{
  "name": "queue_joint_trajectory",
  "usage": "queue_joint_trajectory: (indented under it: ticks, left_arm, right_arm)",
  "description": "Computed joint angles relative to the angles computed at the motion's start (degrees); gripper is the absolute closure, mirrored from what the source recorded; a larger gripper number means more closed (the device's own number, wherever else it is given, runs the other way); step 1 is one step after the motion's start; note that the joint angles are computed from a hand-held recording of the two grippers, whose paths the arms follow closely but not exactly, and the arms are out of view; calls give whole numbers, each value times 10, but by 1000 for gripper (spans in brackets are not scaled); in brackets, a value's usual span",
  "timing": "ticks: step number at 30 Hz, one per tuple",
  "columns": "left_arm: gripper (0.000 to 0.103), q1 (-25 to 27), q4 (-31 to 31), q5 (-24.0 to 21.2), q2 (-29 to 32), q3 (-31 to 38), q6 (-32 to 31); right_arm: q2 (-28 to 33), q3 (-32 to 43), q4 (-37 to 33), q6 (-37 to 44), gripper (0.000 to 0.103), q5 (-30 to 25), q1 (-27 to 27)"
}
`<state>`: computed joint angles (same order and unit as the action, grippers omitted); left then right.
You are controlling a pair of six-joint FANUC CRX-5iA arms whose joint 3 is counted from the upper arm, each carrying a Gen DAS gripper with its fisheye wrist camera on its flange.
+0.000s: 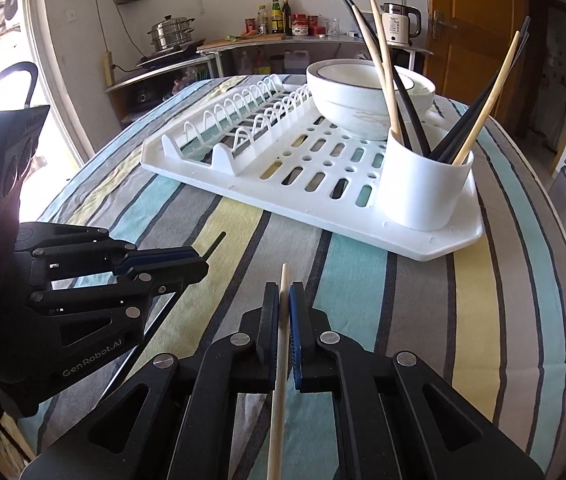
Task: Organize utensils
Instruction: 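Lift both held chopsticks and carry them toward the white cup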
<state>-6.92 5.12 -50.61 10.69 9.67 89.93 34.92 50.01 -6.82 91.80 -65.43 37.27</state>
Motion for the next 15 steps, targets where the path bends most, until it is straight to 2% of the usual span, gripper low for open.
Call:
queue_joint_trajectory:
  ticks: [15]
  left_arm:
    - [99,-2,11,53,-76,4,-5]
  right_arm:
    - [-111,-96,-28,-8,98,138,-22]
